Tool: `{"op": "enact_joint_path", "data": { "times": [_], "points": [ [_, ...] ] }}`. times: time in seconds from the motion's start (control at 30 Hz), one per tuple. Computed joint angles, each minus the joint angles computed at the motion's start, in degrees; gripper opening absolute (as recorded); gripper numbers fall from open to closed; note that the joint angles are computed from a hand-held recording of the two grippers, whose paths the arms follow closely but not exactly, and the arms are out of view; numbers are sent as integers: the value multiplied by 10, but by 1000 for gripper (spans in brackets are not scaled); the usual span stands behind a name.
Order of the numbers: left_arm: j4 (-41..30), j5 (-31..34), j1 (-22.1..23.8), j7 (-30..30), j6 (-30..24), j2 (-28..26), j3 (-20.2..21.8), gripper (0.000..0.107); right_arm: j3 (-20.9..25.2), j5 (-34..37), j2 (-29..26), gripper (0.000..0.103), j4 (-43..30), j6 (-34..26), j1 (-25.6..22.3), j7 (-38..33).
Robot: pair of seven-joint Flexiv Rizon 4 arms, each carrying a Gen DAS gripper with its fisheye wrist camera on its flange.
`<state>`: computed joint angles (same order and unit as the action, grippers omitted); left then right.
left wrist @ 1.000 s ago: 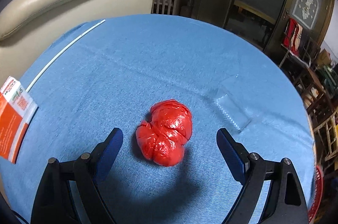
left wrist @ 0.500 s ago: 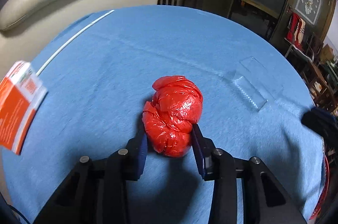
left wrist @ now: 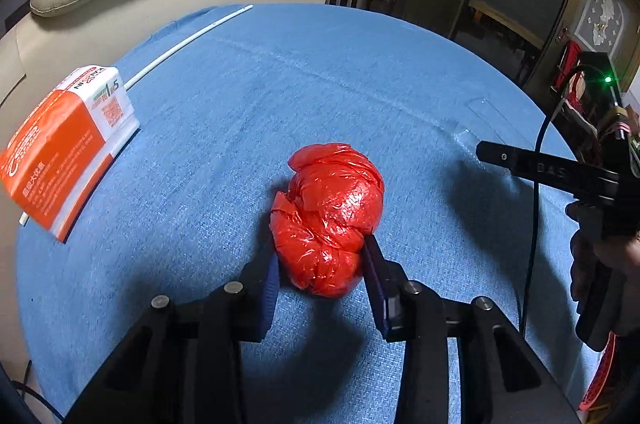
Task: Collect trash
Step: 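Hold the red bag in the left gripper while right grasps the clear plastic tray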
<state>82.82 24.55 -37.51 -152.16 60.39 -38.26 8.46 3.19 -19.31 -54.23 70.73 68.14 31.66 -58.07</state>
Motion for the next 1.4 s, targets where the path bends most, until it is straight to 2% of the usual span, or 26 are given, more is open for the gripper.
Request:
{"op": "enact_joint_path", "data": {
  "times": [0.03,0.27,0.67,1.0,1.4],
  "points": [
    [2,1,-1,-1,0,1,0,41,7,4,-2,55,-3,-4,-4,-4],
    [-4,4,-5,0,-3,1,-2,41,-3,7,51,55,91,59,-2,11],
    [-6,36,-42,-25,-26,21,-3,41,-65,-22,164,55,302,192,50,97],
    [-12,62,-58,-43,-65,36,-21,41,-148,-12,216,55,416,273,133,152],
    [-19,107,-79,-58,-87,51,-36,41,-238,96,257,55,499,335,247,126]
  ]
}}
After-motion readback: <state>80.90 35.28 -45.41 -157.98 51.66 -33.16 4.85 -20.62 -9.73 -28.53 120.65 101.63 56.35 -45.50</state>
